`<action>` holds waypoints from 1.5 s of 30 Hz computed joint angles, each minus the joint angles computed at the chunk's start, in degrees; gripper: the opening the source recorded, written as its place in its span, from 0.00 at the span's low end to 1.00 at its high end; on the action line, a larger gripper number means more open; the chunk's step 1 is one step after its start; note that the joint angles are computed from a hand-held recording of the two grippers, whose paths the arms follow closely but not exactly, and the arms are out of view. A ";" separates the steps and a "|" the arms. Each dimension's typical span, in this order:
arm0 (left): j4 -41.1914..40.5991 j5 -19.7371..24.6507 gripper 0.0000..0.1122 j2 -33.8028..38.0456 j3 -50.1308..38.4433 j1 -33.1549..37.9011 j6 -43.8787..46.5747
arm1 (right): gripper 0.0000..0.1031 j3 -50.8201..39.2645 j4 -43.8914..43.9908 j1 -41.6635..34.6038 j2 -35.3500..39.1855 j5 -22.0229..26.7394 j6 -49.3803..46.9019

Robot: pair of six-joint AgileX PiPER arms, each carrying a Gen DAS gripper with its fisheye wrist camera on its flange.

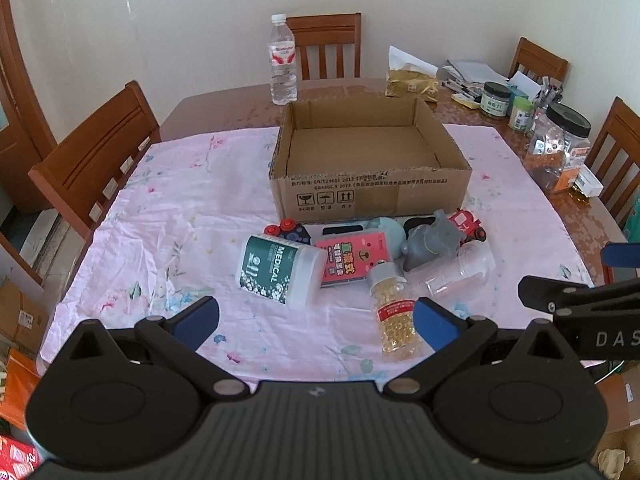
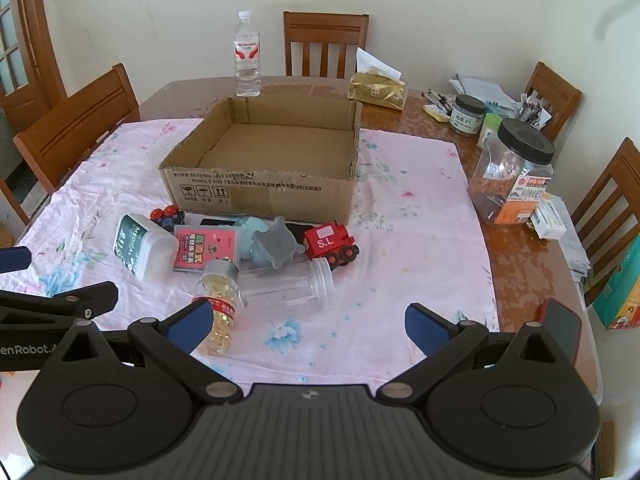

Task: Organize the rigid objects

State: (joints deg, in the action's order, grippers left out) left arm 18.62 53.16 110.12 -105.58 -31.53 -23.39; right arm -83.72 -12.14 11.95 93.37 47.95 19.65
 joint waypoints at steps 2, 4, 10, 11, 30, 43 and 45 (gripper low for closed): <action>-0.07 -0.51 0.91 -0.07 -0.03 0.00 0.53 | 1.00 -0.39 0.56 -0.26 -0.01 0.12 -0.73; -0.85 -1.47 0.91 -0.20 0.23 0.31 1.42 | 1.00 -0.47 1.05 -0.56 -0.12 -0.11 -1.28; -5.66 -6.66 0.91 -0.90 3.28 2.08 7.71 | 1.00 2.24 5.23 -2.56 -1.02 -4.00 -5.04; -6.22 -7.53 0.91 -0.89 3.76 2.38 8.85 | 1.00 2.96 6.11 -2.87 -1.15 -4.79 -6.03; -24.69 -13.96 0.91 7.41 2.52 13.00 35.15 | 1.00 3.59 1.45 0.28 4.95 -6.22 4.64; -37.26 -7.36 0.91 21.10 -12.88 18.82 50.79 | 1.00 -5.99 -6.47 5.26 12.28 2.49 18.73; -38.25 -5.74 0.91 22.87 -15.45 19.31 52.24 | 1.00 -7.59 -7.31 5.90 13.37 4.26 20.26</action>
